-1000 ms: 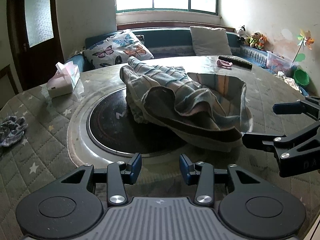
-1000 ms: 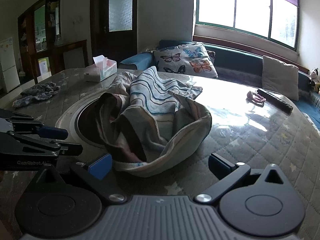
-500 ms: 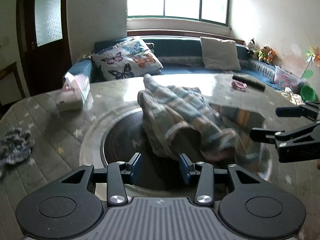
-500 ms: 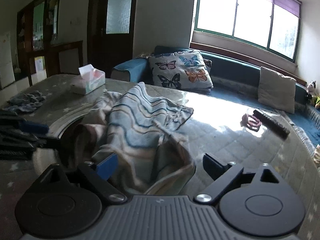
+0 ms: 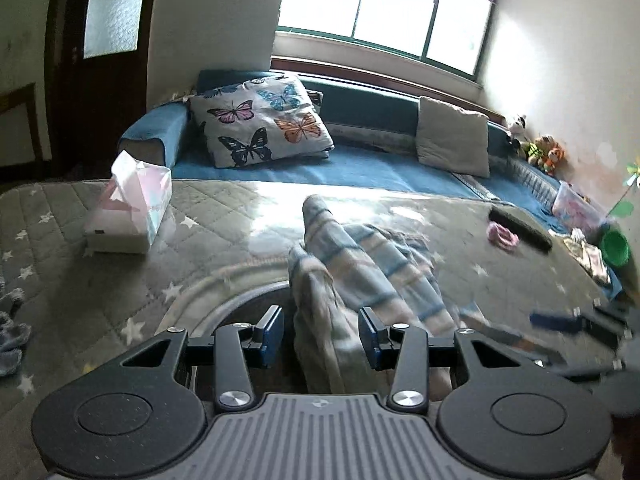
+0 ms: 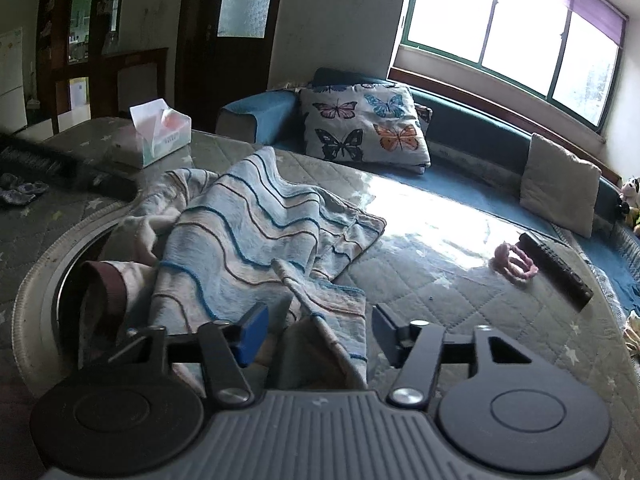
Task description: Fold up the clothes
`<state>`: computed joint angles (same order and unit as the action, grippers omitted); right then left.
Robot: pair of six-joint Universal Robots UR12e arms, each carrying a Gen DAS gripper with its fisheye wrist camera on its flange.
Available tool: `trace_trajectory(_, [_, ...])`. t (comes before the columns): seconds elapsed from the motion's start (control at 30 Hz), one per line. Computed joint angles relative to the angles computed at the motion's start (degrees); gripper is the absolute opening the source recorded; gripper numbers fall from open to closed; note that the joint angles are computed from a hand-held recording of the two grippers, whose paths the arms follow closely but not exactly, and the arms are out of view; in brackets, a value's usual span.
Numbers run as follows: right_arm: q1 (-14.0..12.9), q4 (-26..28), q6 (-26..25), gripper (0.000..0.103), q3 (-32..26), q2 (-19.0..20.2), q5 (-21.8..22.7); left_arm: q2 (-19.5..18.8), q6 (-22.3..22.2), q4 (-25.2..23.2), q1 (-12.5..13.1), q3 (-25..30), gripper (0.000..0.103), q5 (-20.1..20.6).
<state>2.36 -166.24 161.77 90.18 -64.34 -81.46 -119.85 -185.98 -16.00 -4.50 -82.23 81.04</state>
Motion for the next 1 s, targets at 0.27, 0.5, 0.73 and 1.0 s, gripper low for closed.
trace_trajectory(0.27, [-1.04, 1.03, 1.81, 0.014, -0.63, 0.27, 1.83, -3.79, -2.89, -5.77, 0.9, 5.43, 0.019, -4.19])
trace_trajectory(0.5, [-2.14, -3.27, 5.03, 0.003, 1.47, -1.12, 0.18, -2.5, -2.47, -1.73, 1.02, 2.39, 0.004, -2.88])
trace_trajectory(0.73, [-4.26, -7.3, 9.91, 0.002, 5.48, -3.98, -1.78, 2.3, -2.83, 2.87, 1.7, -4.01, 0.004, 1.58])
trace_trajectory(1.0, [-6.59, -11.24, 13.39, 0.002, 12.38, -9.05, -2.82, 10.13, -4.66, 7.0, 3.47, -13.86, 0.003, 4.13])
